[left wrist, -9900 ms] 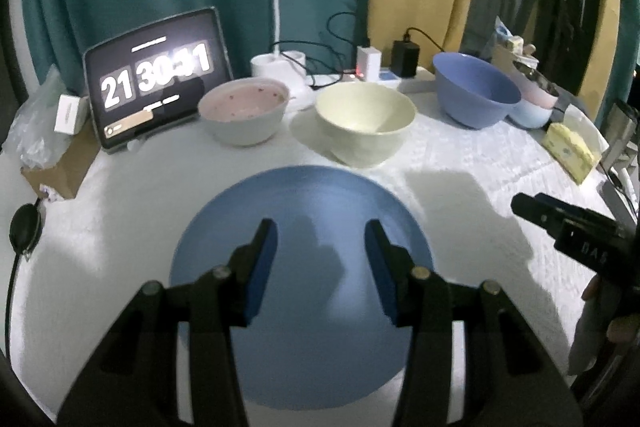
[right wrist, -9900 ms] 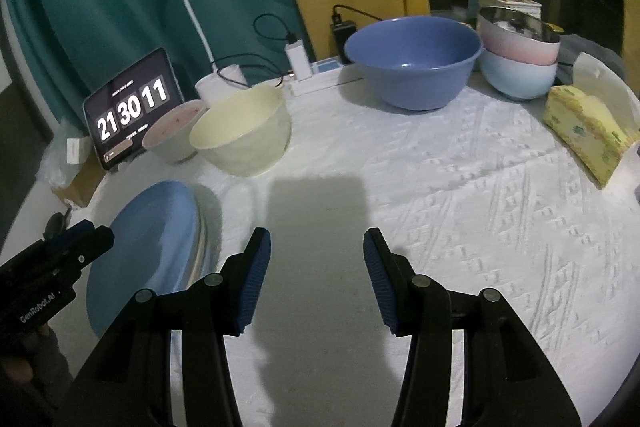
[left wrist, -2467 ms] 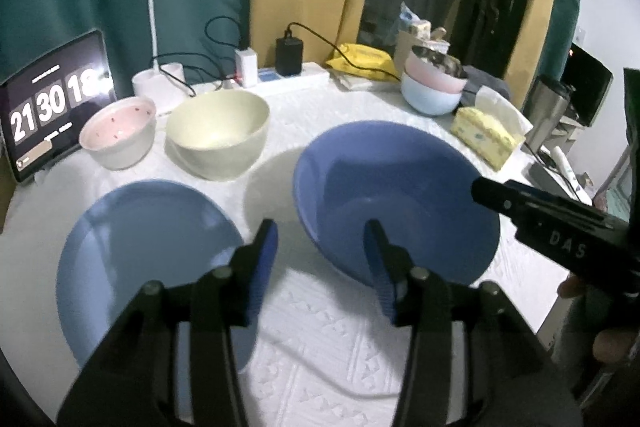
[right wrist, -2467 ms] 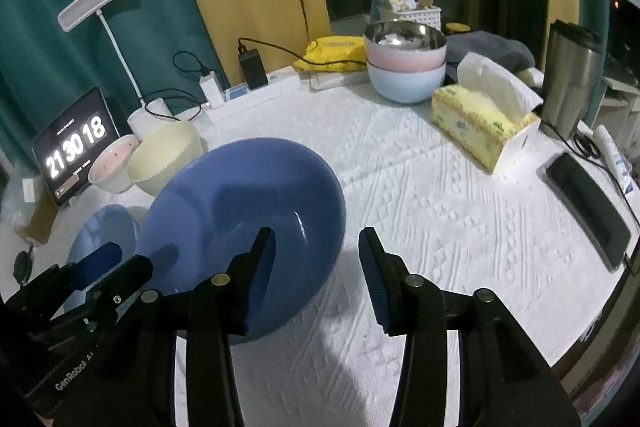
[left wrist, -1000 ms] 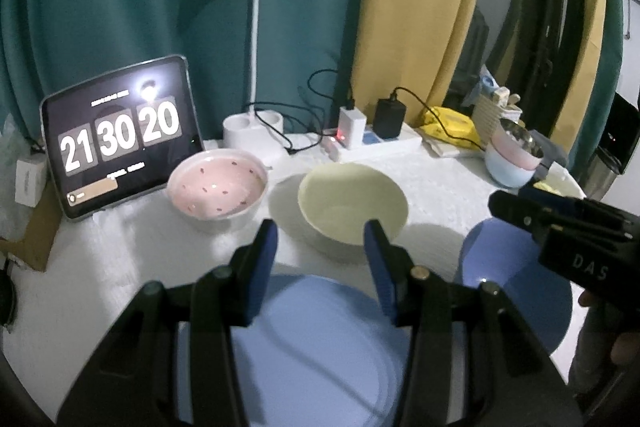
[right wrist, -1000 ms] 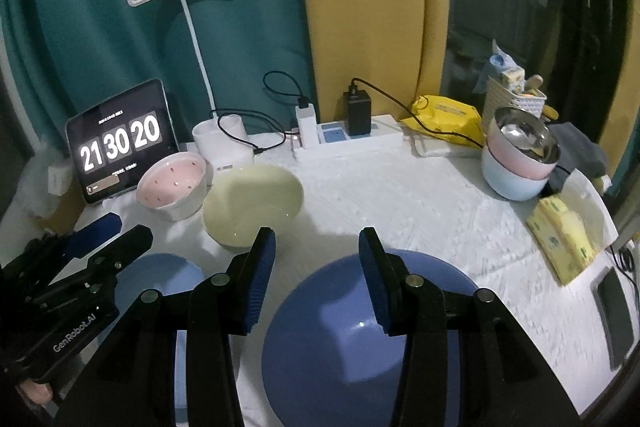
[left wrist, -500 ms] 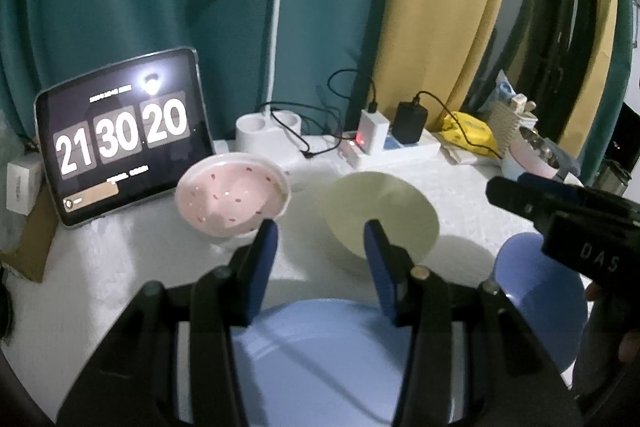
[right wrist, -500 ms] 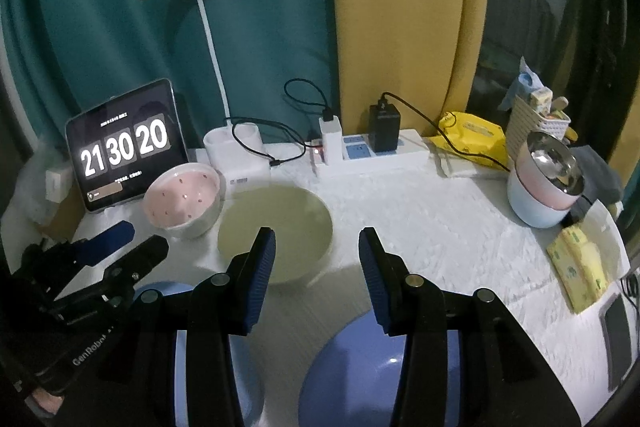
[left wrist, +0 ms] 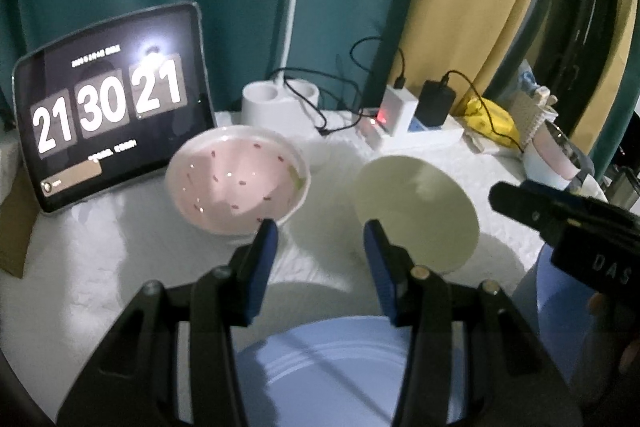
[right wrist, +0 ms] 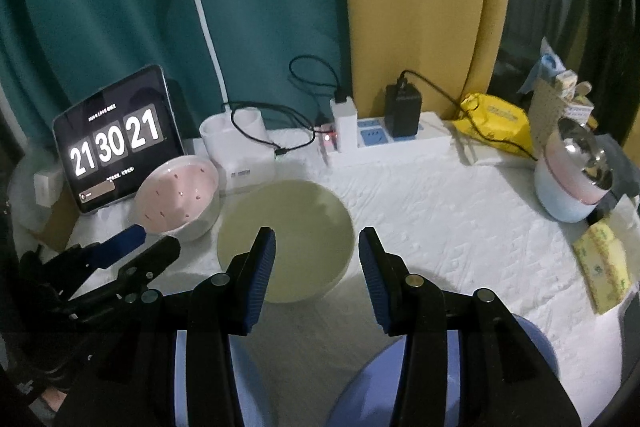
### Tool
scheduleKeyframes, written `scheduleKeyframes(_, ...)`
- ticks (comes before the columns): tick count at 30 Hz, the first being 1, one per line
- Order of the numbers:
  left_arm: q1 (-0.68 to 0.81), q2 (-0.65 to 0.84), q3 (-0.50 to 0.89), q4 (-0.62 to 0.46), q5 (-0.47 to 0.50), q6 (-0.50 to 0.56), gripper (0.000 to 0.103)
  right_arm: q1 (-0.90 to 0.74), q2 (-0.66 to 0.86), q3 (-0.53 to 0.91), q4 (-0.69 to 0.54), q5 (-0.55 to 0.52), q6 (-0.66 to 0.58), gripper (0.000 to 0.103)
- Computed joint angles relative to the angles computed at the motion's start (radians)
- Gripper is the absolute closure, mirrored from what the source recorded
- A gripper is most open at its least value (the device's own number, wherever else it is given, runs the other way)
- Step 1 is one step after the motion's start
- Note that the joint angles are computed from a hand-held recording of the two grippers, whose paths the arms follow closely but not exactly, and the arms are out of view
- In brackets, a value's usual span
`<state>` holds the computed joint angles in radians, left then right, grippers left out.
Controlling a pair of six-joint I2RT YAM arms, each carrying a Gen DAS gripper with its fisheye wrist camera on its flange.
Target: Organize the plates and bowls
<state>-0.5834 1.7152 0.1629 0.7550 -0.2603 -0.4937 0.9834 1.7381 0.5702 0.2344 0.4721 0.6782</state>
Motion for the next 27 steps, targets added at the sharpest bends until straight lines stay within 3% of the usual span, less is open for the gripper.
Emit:
scheduleKeyframes(17,0.029,0.196,0.208,-0.113,0.123,0.026,0.057,-0.18,0.216,0.15,-0.056,-0.225,0.062,0.057)
scheduleKeyframes(27,0.045,0.28,0.28,-0.119,0.153,0.052,0.057,-0.215,0.288,0.191,-0.054,-0.268,0.052,0.058)
